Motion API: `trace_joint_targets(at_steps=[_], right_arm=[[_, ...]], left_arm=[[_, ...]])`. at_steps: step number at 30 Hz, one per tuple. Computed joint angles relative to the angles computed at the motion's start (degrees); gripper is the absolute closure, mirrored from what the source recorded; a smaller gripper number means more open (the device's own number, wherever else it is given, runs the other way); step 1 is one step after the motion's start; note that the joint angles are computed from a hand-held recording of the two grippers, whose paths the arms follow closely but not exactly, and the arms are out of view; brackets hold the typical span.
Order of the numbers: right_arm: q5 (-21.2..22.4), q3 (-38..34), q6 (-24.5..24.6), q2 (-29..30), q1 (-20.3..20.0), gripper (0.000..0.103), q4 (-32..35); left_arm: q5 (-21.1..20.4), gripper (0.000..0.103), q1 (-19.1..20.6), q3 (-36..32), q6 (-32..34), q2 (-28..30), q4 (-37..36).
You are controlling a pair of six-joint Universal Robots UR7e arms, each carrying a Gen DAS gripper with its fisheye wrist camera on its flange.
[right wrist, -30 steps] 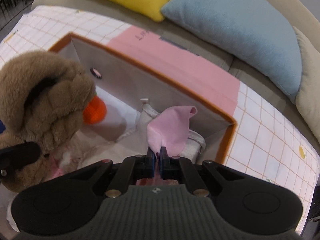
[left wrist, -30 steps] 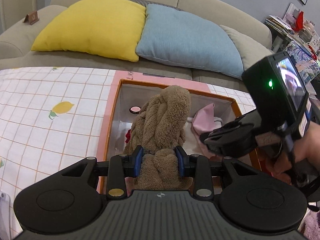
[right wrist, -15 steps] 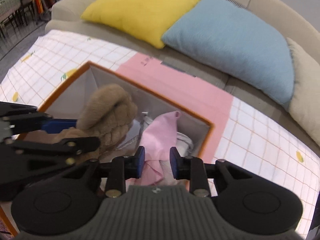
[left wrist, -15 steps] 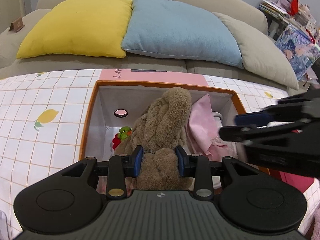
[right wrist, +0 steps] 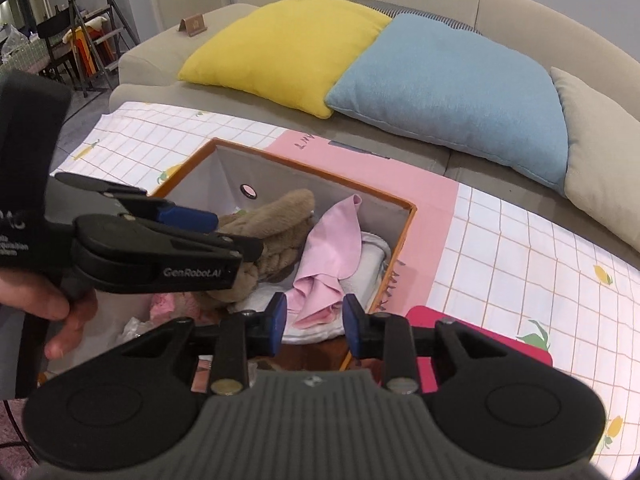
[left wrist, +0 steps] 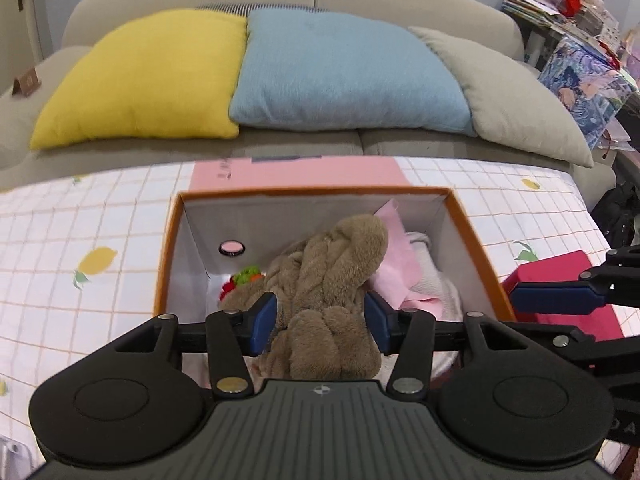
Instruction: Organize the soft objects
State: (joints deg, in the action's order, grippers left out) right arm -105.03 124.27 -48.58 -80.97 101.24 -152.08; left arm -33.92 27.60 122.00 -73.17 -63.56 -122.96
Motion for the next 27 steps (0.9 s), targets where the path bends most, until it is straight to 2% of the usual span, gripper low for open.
trace_joint_targets(at_steps=[7,8,10,13,17,18,19,21,23,24,25,26,27], right_arm=[[5.15,0.91,1.68,-5.92,-1.27,0.070,2.46],[5.91,1.26,1.92,-7.21,-1.48,0.068,2.67],[7.42,2.23,2.49,-9.78,-2.04,0.056,2.33],[9.41,3.55,2.65,-13.95,-2.81,0.055,2.67],[10.39,5.36,1.72,-19.83,-3.55,0.054,2.40],[10.58,5.70,1.62,-21.41,-3.72,0.049,2.52],[10.73,6.04,1.74,-22.86,-3.85,0.038,2.57],[11.97,6.60,1.75,-26.02,-4.58,0.031,3.48],[12.53,6.79,1.85,-28.67,-5.24,0.029,5.11],[12.56,6.91,2.15,-29.82,-5.47,0.028,5.75],[12.86,7.04,2.48,-31.05,-5.89,0.027,6.52],[13.00,7.07,3.03,-32.09,-6.19,0.025,7.29],[12.80,7.25,3.84,-33.03,-6.37,0.018,7.58]], left_arm=[[2.25,0.042,-5.87,-0.79,-6.72,-2.13,7.34],[2.72,0.042,-7.03,-1.20,-8.86,-2.25,9.49],[3.64,0.041,-9.25,-2.35,-12.89,-2.20,14.12],[5.01,0.040,-12.36,-4.53,-18.34,-1.39,20.56],[7.14,0.034,-16.94,-7.46,-25.34,0.41,28.65],[7.63,0.032,-17.87,-7.72,-26.16,0.84,29.33],[7.98,0.031,-18.86,-8.36,-27.30,1.45,30.77],[8.40,0.028,-20.47,-9.97,-29.73,2.92,34.72],[8.66,0.024,-21.94,-11.97,-32.56,4.74,39.50],[8.71,0.014,-22.58,-13.06,-34.37,5.73,42.10],[8.67,0.010,-23.21,-14.12,-36.39,6.75,44.69],[8.58,0.009,-23.83,-15.01,-38.15,7.72,46.93],[8.42,0.009,-24.32,-15.79,-39.16,8.59,48.68]])
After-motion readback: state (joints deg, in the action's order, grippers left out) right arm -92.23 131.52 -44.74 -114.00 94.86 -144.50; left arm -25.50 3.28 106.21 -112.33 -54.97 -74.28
